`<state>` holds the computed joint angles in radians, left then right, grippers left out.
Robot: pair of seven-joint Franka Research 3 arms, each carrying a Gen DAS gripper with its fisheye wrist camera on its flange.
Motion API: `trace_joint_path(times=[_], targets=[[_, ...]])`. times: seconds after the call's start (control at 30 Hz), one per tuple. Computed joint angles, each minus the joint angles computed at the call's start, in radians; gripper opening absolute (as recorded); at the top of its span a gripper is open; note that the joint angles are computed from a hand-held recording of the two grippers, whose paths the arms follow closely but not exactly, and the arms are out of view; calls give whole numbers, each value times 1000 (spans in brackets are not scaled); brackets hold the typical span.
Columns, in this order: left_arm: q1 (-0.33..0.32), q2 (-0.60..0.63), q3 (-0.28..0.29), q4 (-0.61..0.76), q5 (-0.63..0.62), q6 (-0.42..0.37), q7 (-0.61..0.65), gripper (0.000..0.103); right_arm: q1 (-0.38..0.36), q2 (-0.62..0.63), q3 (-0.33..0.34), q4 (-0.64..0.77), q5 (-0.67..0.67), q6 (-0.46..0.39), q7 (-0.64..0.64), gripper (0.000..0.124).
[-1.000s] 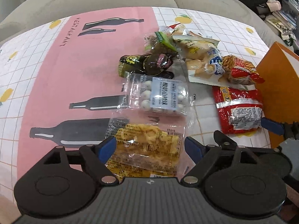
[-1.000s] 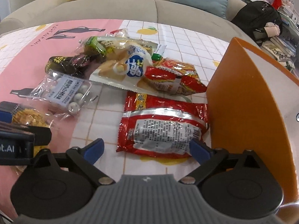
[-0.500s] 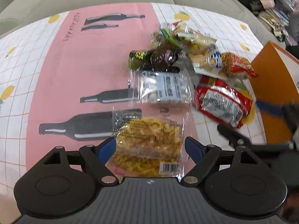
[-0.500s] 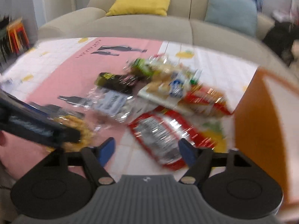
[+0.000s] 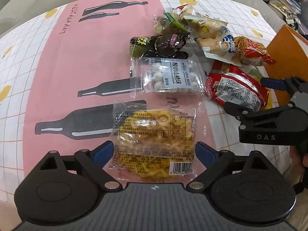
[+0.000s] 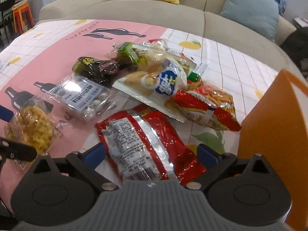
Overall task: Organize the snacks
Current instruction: 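Close the left tool on the yellow cracker pack while the right tool lifts the red chip bag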
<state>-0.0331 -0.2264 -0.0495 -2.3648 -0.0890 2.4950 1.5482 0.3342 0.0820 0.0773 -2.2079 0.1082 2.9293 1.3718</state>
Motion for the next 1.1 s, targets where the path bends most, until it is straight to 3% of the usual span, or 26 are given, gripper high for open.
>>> trace_joint_path(times=[0.13,0.23,0.4,0.5,0.57,0.63,0.67,0.8,0.87,1.0,1.1], targets=[[1,5,1,2,-10,1,-6,103,6,-2,2,2,6,-21,18,100],[0,3,5,2,-20,3,1,103,15,-22,2,17,-29,-115,60,100],[-2,1,13,0,-55,7,19,103,11,-97,23,-2,95,-248,18,94],[0,-1,12,0,-58,6,23,103,19,-141,27,-44,202,-207,-81,88],[3,-1,9,0,-53,6,16,103,3,-150,47,-87,41,-94,15,92],[2,1,9,2,-52,5,19,103,-27,-126,63,-88,-184,-36,166,95],[2,1,8,1,-49,7,19,103,-28,-108,59,-74,-210,-35,197,95],[1,-1,10,-1,-51,8,26,103,-3,-33,36,2,-41,-75,164,95],[2,1,9,0,-51,8,21,103,12,-8,20,24,-87,-95,232,95],[4,4,3,-1,-36,15,8,103,21,3,15,23,-64,-87,215,95],[1,2,5,-1,-40,13,11,103,28,-11,8,3,-81,-67,225,86]])
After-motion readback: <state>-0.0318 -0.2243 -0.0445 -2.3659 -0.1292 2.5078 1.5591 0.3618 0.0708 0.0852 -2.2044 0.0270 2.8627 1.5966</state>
